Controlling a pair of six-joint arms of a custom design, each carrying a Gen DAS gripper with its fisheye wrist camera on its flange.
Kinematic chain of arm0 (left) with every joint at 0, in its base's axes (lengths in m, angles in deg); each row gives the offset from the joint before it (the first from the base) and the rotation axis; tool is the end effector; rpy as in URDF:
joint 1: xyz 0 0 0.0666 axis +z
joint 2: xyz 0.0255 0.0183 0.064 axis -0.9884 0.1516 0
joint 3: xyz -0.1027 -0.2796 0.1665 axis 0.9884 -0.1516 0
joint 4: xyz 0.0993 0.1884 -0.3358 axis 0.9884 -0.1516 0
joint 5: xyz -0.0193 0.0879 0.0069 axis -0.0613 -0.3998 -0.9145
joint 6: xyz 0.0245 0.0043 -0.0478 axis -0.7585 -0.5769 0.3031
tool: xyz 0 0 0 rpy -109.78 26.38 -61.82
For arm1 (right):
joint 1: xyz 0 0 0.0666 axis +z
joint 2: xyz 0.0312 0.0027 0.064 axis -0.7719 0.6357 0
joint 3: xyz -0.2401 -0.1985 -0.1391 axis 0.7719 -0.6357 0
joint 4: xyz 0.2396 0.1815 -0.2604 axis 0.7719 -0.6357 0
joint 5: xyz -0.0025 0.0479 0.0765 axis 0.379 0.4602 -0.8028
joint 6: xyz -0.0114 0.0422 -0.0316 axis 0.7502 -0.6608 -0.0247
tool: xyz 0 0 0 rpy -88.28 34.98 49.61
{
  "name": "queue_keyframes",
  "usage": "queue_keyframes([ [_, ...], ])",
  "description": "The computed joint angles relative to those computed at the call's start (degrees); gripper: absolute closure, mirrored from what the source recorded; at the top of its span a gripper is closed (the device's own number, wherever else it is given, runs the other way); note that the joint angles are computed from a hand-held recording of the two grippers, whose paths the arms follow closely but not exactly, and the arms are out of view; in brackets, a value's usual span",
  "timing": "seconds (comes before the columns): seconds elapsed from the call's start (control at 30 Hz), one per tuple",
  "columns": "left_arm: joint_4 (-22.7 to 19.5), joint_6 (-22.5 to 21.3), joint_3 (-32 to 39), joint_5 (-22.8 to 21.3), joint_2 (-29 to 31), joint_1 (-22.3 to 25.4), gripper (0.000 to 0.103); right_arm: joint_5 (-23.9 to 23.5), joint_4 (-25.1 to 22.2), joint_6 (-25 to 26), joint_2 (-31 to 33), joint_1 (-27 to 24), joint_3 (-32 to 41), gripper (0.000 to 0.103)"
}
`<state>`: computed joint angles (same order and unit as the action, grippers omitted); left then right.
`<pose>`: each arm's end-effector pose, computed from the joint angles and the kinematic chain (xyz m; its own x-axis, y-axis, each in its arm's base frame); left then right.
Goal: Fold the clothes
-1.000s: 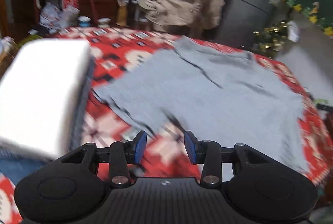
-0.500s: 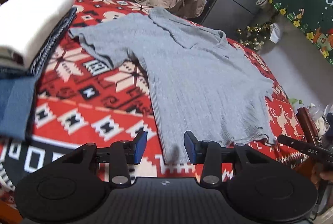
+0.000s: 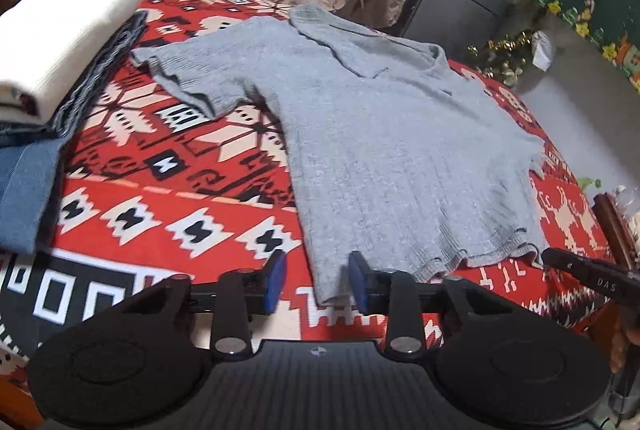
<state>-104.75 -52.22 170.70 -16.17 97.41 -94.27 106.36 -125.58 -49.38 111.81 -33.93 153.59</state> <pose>0.6439 -0.1647 0.4075 -0.7478 0.2749 -0.6043 0.5259 0.8008 -0.2865 0.4549 0.1232 0.3877 -0.6347 0.3190 -0.7038 0.3089 0.9396 0.1474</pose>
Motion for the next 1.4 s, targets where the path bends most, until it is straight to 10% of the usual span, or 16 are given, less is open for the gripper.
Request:
queue_keyframes([
  [0.07,0.8,-1.0,-1.2,-0.8,-0.7,-0.5,0.100,0.4,0.0,-0.2,0.0,0.3,0.1,0.099],
  [0.63,-1.4,3.7,-2.1,8.1,-6.8,5.6,0.101,3.7,-4.9,-5.2,-17.1,-4.0,-6.2,0.102],
  [1.4,-3.2,-3.1,-8.8,0.9,-7.2,5.3,0.100,0.9,-9.6,-8.6,-17.1,-3.3,-10.3,0.102],
])
